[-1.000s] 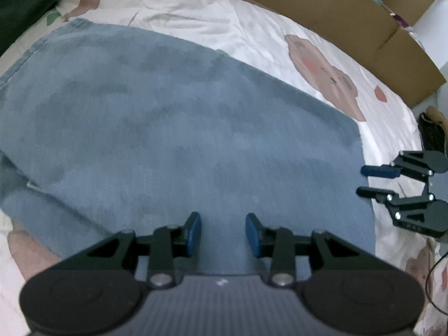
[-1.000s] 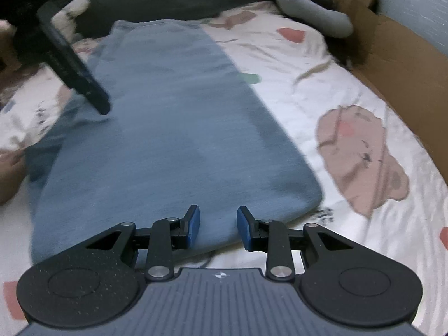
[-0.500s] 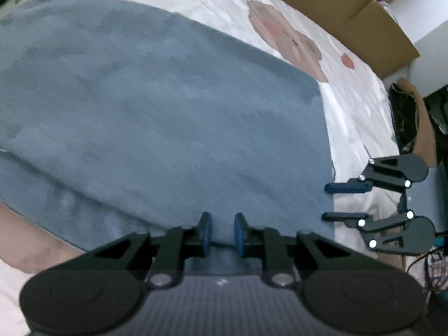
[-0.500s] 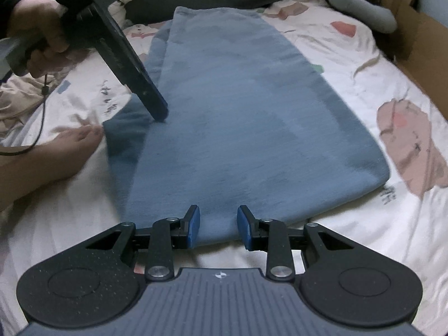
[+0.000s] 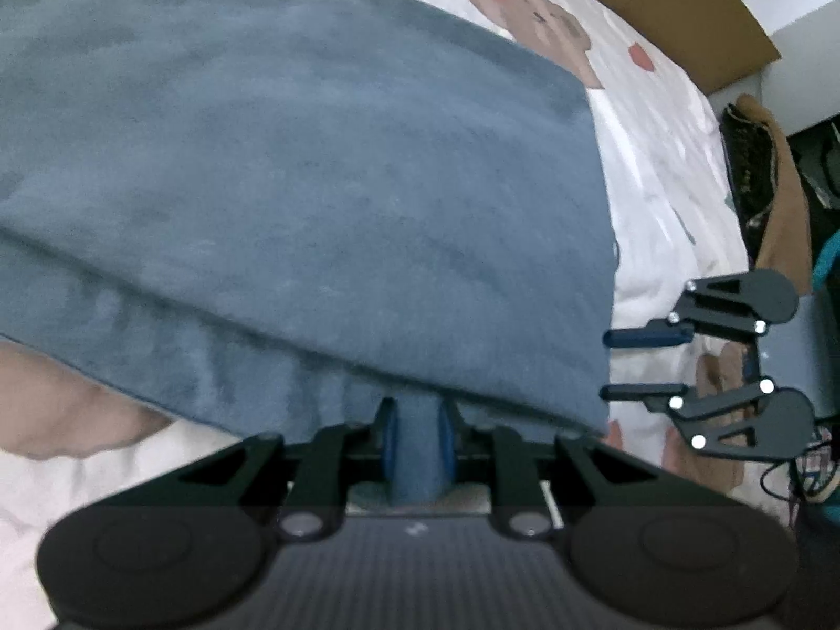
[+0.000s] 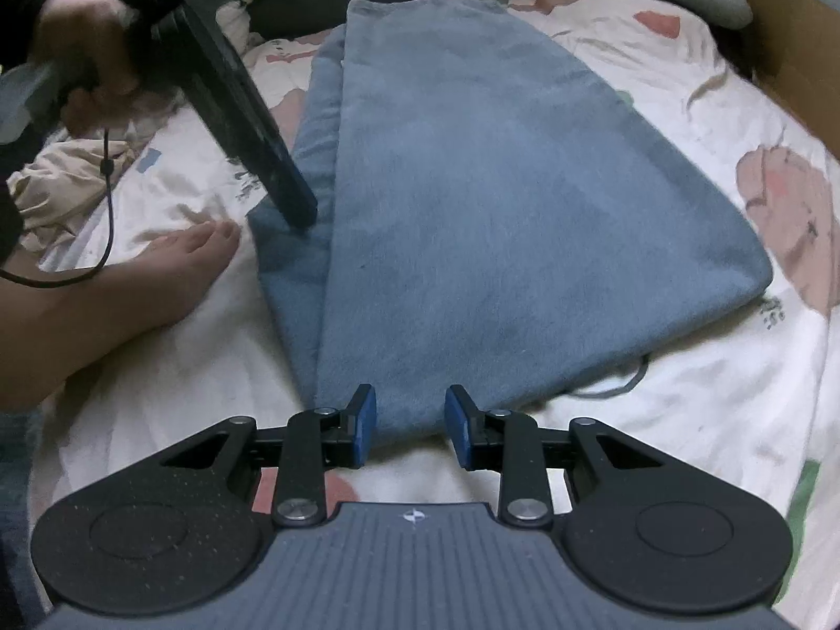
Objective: Fold clothes
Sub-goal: 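Lower the right gripper to the folded pants edge and pinch it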
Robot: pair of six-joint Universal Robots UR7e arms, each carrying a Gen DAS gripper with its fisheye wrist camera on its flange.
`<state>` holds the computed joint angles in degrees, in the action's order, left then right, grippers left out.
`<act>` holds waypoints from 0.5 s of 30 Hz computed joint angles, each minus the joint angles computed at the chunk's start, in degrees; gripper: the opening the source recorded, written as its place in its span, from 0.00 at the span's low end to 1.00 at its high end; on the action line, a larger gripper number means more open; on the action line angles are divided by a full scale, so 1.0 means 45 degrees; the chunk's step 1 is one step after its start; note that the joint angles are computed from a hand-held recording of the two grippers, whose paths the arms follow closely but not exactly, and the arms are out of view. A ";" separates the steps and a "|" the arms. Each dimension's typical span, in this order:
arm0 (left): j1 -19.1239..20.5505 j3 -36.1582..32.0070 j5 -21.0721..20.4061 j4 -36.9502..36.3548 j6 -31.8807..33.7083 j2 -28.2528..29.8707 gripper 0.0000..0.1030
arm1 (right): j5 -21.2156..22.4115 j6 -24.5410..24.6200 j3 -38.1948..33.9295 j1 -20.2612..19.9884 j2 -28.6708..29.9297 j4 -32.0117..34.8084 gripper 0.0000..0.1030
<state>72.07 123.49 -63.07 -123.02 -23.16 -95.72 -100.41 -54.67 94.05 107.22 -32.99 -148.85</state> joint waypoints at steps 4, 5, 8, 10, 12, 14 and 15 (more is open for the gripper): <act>-0.0069 -0.0193 0.0024 0.0554 -0.0182 -0.0155 0.16 | 0.0087 0.0178 0.0077 0.0029 -0.0108 0.0260 0.35; -0.0017 -0.0200 -0.0087 0.0577 -0.0171 -0.0103 0.16 | 0.0116 0.0348 0.0048 0.0029 -0.0121 0.0331 0.35; 0.0137 -0.0223 -0.0162 0.0559 -0.0191 0.0316 0.15 | 0.0244 0.1100 -0.0137 0.0000 -0.0152 0.0618 0.35; 0.0264 -0.0102 -0.0111 0.0567 -0.0169 0.0344 0.15 | 0.0277 0.1673 -0.0259 -0.0055 -0.0168 0.0610 0.35; 0.0377 0.0040 -0.0066 0.0411 -0.0162 0.0308 0.12 | 0.0317 0.2251 -0.0386 -0.0125 -0.0181 0.0588 0.35; 0.0454 0.0041 -0.0135 0.0366 0.0066 0.0339 0.12 | 0.0292 0.2946 -0.0573 -0.0217 -0.0122 0.0477 0.35; 0.0481 0.0019 -0.0175 0.0402 0.0157 0.0349 0.12 | 0.0236 0.3288 -0.0680 -0.0251 -0.0071 0.0426 0.35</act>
